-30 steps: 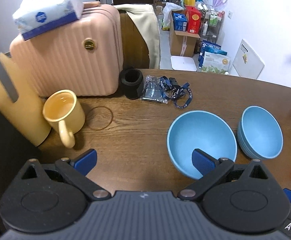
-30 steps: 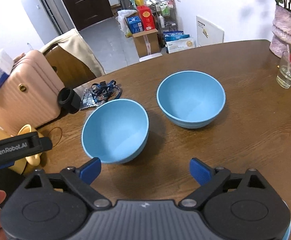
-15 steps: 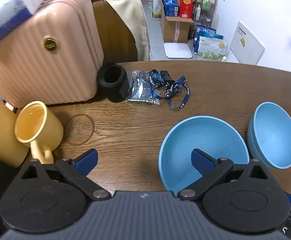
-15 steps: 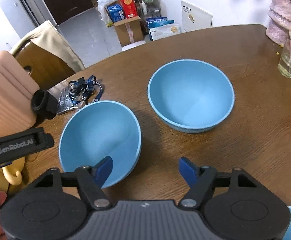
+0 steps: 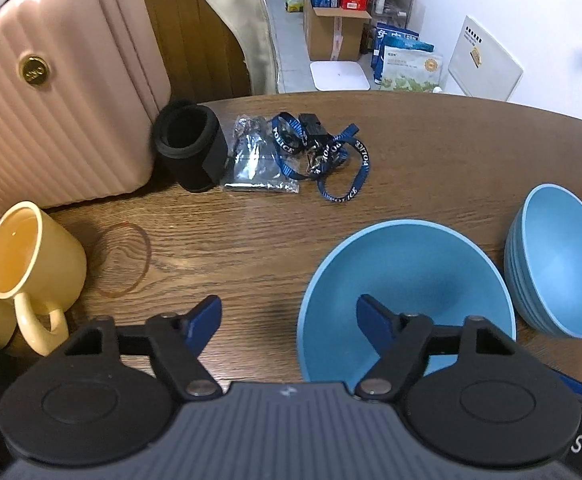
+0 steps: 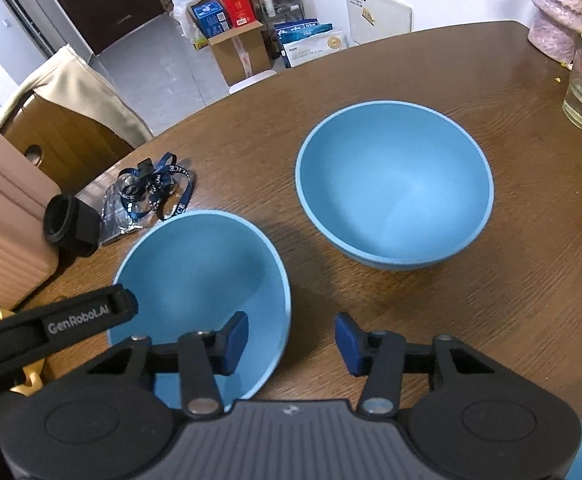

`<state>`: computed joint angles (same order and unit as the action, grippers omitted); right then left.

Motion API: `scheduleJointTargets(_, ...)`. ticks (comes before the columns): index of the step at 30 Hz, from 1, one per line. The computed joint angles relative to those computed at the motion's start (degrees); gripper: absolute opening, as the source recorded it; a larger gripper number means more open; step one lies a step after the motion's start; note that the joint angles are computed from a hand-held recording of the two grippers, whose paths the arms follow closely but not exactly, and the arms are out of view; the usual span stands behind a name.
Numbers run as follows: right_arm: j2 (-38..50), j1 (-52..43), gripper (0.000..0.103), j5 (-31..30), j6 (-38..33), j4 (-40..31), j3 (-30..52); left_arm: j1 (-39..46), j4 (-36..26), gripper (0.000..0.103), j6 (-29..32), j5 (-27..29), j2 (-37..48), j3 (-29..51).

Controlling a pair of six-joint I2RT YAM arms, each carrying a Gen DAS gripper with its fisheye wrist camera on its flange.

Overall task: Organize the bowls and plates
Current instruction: 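Bring both open tools to the rim of the blue bowl near the mug, then close both tools on opposite sides of the blue bowl rim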

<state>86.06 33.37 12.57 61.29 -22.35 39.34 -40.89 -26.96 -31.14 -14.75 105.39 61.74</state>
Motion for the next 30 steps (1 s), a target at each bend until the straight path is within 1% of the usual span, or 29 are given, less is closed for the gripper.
scheduleJointTargets(2,0.7,-0.3,0.041,-0.4,-0.2,0.6,0.0,0.3,0.5,0.068,0.2,0.5,0.5,-0.1)
scheduleJointTargets(3,1.1,-0.4,0.037,-0.7,-0.2,1.2,-0.1,0.5,0.6,0.065,0.3,0.9,0.6,-0.2)
scheduleJointTargets(4,1.4,-0.6,0.034,-0.9,-0.3,1.6,-0.2,0.6,0.6,0.064,0.3,1.2,0.8,-0.1)
scheduleJointTargets(8,2.9,-1.1,0.028,-1.8,-0.8,3.6,-0.4,1.2,1.4,0.055,0.7,2.2,1.6,-0.3)
scheduleJointTargets(9,3.1,-1.1,0.024,-2.0,-0.8,3.8,-0.5,1.3,1.6,0.051,0.9,2.4,1.8,-0.3)
scheduleJointTargets(10,3.3,-1.2,0.022,-2.1,-0.9,4.1,-0.5,1.4,1.6,0.048,1.0,2.7,2.1,-0.2)
scheduleJointTargets(12,3.8,-1.4,0.021,-2.6,-0.9,4.5,-0.5,1.5,1.8,0.048,1.1,2.9,2.8,0.0)
scheduleJointTargets(13,4.3,-1.4,0.019,-2.8,-1.0,4.8,-0.3,1.5,1.7,0.047,1.0,2.8,3.1,0.1)
scheduleJointTargets(15,4.8,-1.7,0.013,-3.4,-1.3,5.4,-0.2,1.7,2.0,0.043,1.1,3.3,3.5,0.1)
scheduleJointTargets(17,5.2,-1.6,0.013,-3.2,-1.5,5.4,0.1,1.8,2.3,0.038,1.3,3.6,3.9,0.2)
scheduleJointTargets(20,5.9,-1.9,0.01,-3.2,-1.5,5.7,0.3,1.9,2.8,0.029,1.6,4.6,4.2,0.2)
scheduleJointTargets(22,5.8,-2.0,0.007,-3.3,-1.4,6.1,0.0,2.0,3.0,0.016,1.5,4.8,4.4,0.1)
scheduleJointTargets(24,5.7,-2.1,0.007,-3.4,-1.4,6.5,-0.4,2.1,3.5,0.01,1.5,5.4,4.3,-0.2)
scheduleJointTargets(30,5.5,-2.0,0.007,-3.1,-1.5,7.7,-1.2,1.8,4.2,0.009,1.9,4.9,3.8,-0.9)
